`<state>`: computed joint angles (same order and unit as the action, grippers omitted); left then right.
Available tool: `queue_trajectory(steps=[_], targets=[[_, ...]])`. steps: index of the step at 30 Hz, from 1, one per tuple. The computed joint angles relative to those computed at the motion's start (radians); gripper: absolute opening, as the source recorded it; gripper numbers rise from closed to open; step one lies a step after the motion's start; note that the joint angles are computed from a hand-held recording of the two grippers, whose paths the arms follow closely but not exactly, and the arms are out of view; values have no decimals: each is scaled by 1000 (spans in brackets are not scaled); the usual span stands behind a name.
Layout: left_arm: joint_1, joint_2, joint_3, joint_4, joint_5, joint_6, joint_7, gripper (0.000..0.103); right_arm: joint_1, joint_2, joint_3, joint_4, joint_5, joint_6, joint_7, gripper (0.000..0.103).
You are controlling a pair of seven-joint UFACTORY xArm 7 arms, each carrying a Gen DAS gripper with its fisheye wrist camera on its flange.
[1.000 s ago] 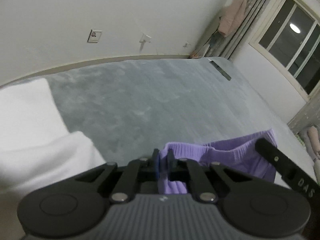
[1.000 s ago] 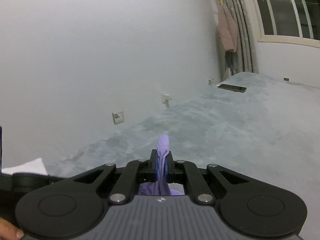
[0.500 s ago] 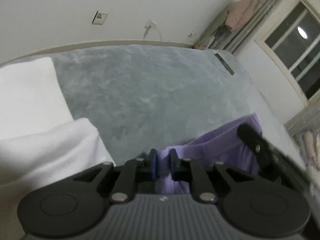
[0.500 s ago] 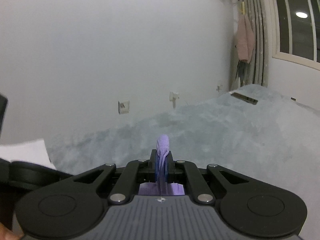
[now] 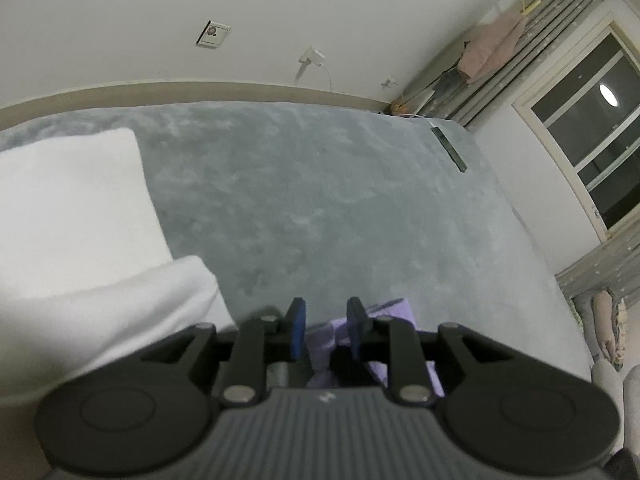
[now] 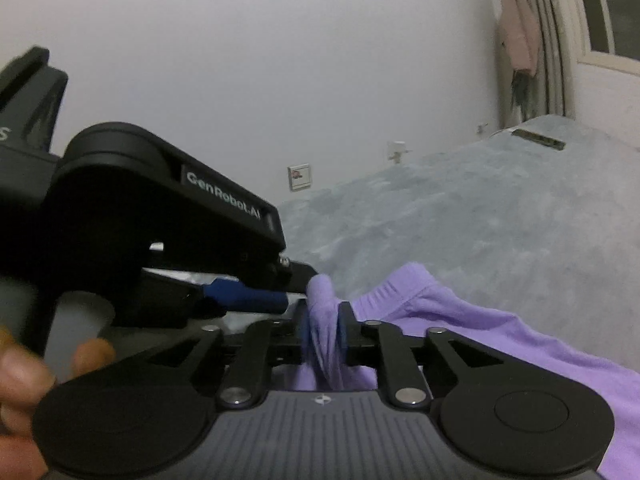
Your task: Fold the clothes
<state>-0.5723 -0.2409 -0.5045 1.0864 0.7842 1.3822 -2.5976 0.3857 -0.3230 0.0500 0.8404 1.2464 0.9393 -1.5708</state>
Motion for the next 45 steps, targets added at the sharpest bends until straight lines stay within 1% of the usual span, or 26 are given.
queue_trajectory(steps=[3,6,7,8,11,13,15,17,19,21,22,24,27,29,30,31,33,35,37,38,40,41,42,43,45], targets=[[1,-7,1,-8,3,-10,-7,22,-20,15,-33,29,-5,61,0,30],[3,-12,-2,-12,3,-11,-16,22,-58,56,-72,82,10,180,47,33],[4,-14,-3,-13,3,-12,-19,22,-71,65,-73,93,16,201,61,33],[4,-16,-5,-14,3,-12,-22,22,-82,67,-66,97,15,205,67,33],[6,-16,-11,-14,6,-8,-29,22,-93,52,-41,81,-8,208,35,33],[6,-12,-11,-14,6,-7,-27,22,-86,46,-15,68,-41,184,15,32],[5,-9,-9,-11,5,-5,-20,22,-70,48,20,57,-89,125,10,21],[5,-10,-7,-12,5,-8,-19,23,-55,66,36,60,-143,96,38,21],[5,-17,-6,-15,6,-12,-24,22,-44,75,29,65,-157,100,32,21],[7,-21,-8,-19,7,-16,-27,23,-51,96,-1,98,-154,164,39,21],[8,-23,-9,-20,8,-18,-29,23,-60,105,-16,114,-132,190,38,21],[11,-21,-11,-18,9,-17,-25,23,-78,118,-24,138,-92,185,43,21],[13,-11,-9,-12,13,-20,-10,25,-100,152,-11,192,-83,130,69,21],[12,-6,-4,-8,13,-24,4,26,-95,160,19,207,-112,38,28,21],[12,-4,-3,-7,13,-25,6,26,-86,164,35,214,-131,-12,-5,23],[11,-3,-1,-7,13,-26,9,26,-78,172,43,223,-146,-38,-26,26],[10,-4,2,-8,12,-30,18,26,-61,196,57,251,-171,-74,-49,42],[10,0,8,-6,9,-37,38,27,-52,226,69,281,-214,-77,-7,49],[10,5,14,-5,8,-50,60,27,-53,273,77,326,-296,-47,57,49],[10,7,17,-6,7,-58,71,27,-55,295,81,342,-319,-35,80,49],[10,9,24,-9,5,-74,96,26,-62,337,88,373,-358,-7,123,47],[11,14,27,-6,2,-77,112,25,-72,348,88,385,-350,23,133,39],[10,21,28,0,-2,-76,130,24,-81,356,89,398,-342,57,141,26],[9,28,30,6,-6,-74,147,24,-89,363,90,408,-334,84,146,20],[5,43,36,19,-13,-70,182,23,-93,347,101,388,-325,70,126,18]])
